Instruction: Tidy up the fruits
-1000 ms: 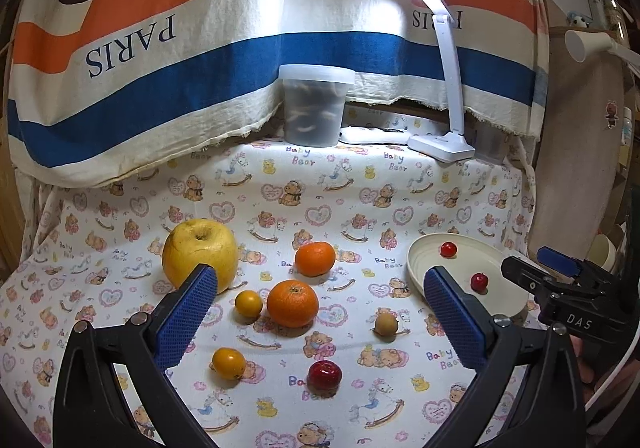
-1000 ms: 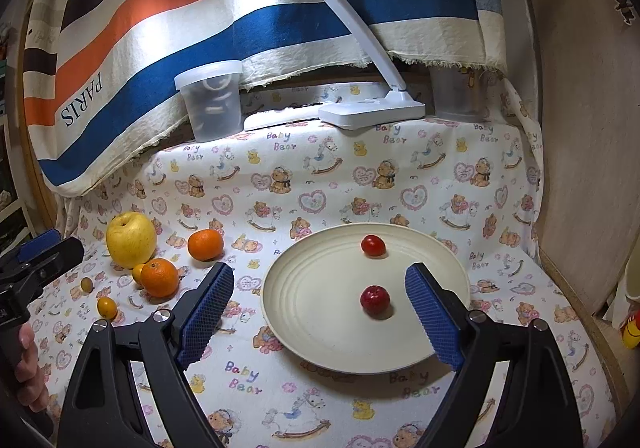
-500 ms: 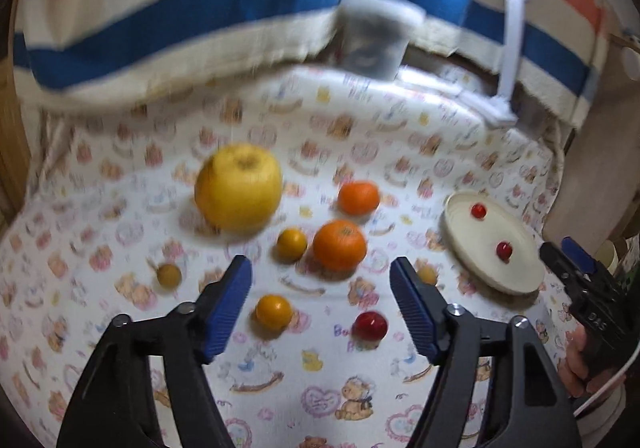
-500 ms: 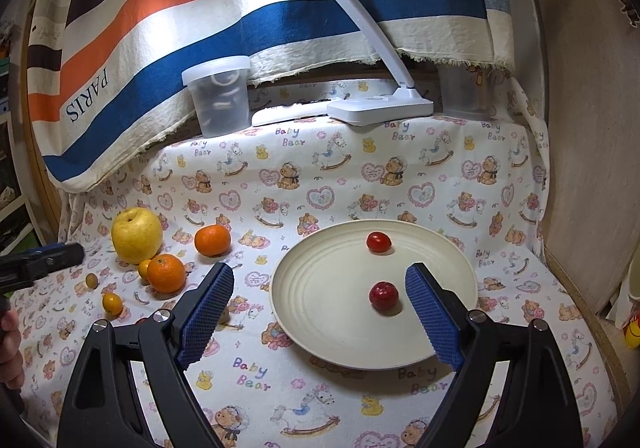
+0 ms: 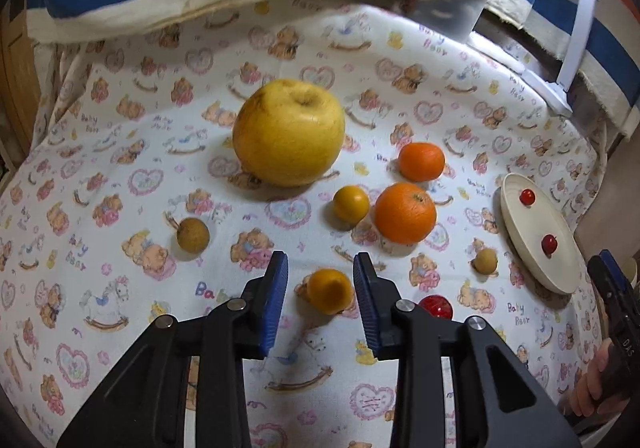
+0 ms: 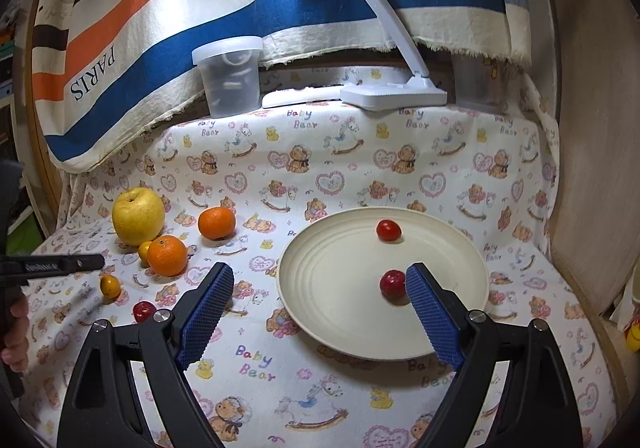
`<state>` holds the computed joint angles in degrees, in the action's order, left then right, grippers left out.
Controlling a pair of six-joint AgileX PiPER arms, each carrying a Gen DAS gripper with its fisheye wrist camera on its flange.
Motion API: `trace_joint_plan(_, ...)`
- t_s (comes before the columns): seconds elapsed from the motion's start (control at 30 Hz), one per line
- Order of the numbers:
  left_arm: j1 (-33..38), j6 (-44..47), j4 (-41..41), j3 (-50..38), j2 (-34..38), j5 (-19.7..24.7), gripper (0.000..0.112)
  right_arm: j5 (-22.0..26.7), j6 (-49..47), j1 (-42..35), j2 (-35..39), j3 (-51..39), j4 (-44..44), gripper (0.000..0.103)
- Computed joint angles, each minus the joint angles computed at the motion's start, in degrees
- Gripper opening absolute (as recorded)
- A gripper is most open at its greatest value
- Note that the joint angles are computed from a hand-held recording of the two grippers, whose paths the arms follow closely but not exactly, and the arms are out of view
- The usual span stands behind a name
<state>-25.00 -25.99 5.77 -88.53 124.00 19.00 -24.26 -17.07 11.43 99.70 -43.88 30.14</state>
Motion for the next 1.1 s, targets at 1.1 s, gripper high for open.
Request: trace_joint_plan(1.1,-1.4,-13.0,12.1,-0.1,0.9,-1.1,0.027,5.8,-4.2,-0.3,-0.8,-1.5,2.3,0.089)
